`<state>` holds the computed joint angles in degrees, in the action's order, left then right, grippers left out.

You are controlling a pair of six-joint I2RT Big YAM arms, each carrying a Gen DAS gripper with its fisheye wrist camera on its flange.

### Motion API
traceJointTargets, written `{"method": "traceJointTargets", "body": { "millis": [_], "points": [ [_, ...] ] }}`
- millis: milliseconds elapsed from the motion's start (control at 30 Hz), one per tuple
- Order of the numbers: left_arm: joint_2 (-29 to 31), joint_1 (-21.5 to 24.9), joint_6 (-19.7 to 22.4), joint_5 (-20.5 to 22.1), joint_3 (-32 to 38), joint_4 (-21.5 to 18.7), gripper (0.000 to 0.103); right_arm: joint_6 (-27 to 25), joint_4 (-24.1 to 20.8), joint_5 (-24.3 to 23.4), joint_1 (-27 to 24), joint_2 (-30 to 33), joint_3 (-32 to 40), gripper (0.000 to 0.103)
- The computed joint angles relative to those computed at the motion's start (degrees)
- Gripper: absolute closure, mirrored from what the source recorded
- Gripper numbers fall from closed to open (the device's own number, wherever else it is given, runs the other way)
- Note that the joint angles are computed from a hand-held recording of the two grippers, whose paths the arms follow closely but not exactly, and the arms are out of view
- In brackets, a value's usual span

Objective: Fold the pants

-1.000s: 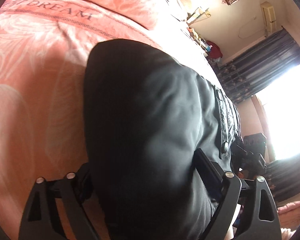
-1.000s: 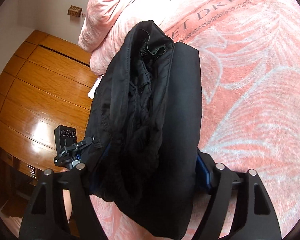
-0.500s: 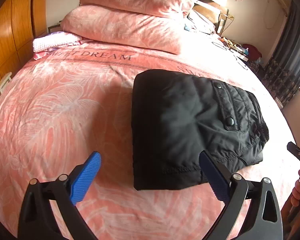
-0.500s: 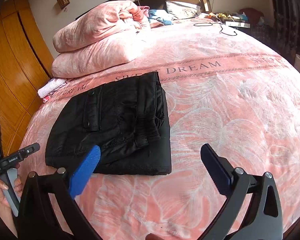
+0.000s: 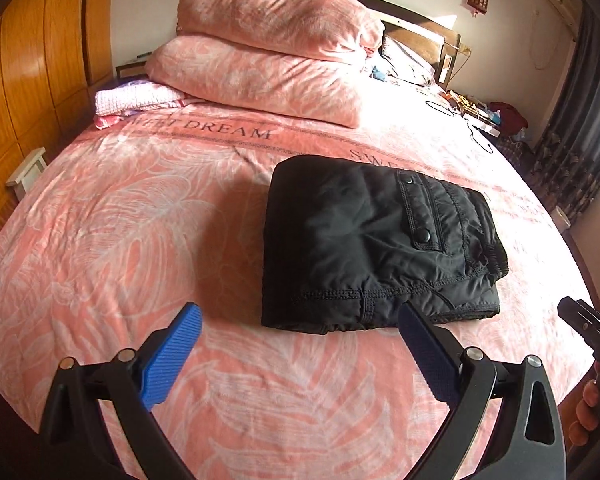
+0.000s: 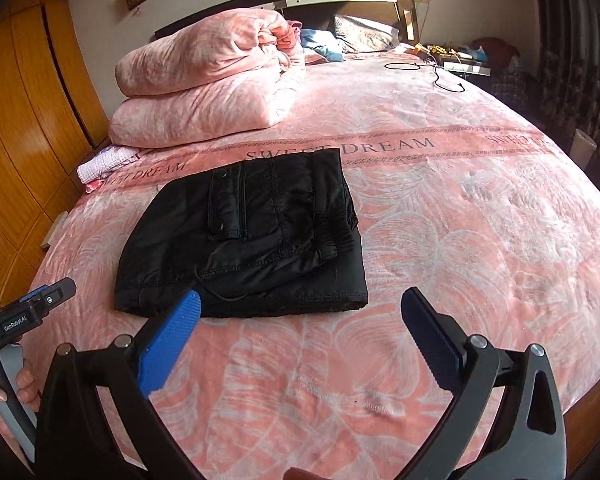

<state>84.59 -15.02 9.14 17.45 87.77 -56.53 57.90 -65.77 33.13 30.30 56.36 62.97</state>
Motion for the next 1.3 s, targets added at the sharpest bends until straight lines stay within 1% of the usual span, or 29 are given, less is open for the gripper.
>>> {"method": "traceJointTargets", "body": {
  "millis": [33, 133, 200, 267, 367, 567, 733, 800, 1033, 1300],
  "points": [
    [-0.8, -0.1, 0.4, -0.6, -0.4, 0.3, 0.004, -0.4, 0.1, 0.0, 0.6, -0.1, 0.3, 0.003],
    [-2.5, -0.9, 2.0, -1.4, -1.1, 0.8, 0.004, 0.8, -2.8, 1.5, 2.2, 1.2, 2.2, 0.003],
    [-3.1, -1.3, 2.6, -1.2, -1.2, 0.6, 0.004, 1.4, -3.8, 2.3, 2.9, 1.6, 2.8, 0.003],
    [-3.4, -1.8, 3.7, -1.0, -1.0, 0.1, 0.004, 1.2, -4.2, 2.4, 3.1, 1.9, 3.2, 0.003],
    [-3.6, -2.6, 4.6, -2.6, -1.2, 0.6, 0.004, 1.3, -5.2, 2.5, 2.9, 2.2, 3.6, 0.003],
    [-3.2, -3.0, 4.4, -4.4, -1.1, 1.2, 0.004, 1.7, -5.8, 2.8, 2.7, 2.4, 3.7, 0.003],
    [-2.4, -2.9, 4.4, -6.0, -1.3, 1.8, 0.004, 0.6, -5.2, 2.4, 2.3, 2.7, 3.7, 0.003],
    [-1.9, -2.7, 4.3, -6.1, -1.2, 1.6, 0.004, 0.4, -5.5, 2.8, 2.4, 3.1, 3.8, 0.003],
    [-0.9, -1.7, 4.2, -6.1, -1.0, 1.8, 0.004, -0.4, -4.4, 1.1, 1.5, 3.4, 3.1, 0.003],
    [-0.8, -1.4, 5.1, -5.8, -1.0, 1.8, 0.004, -1.1, -4.1, 0.6, 0.9, 4.1, 2.6, 0.003]
  ]
}}
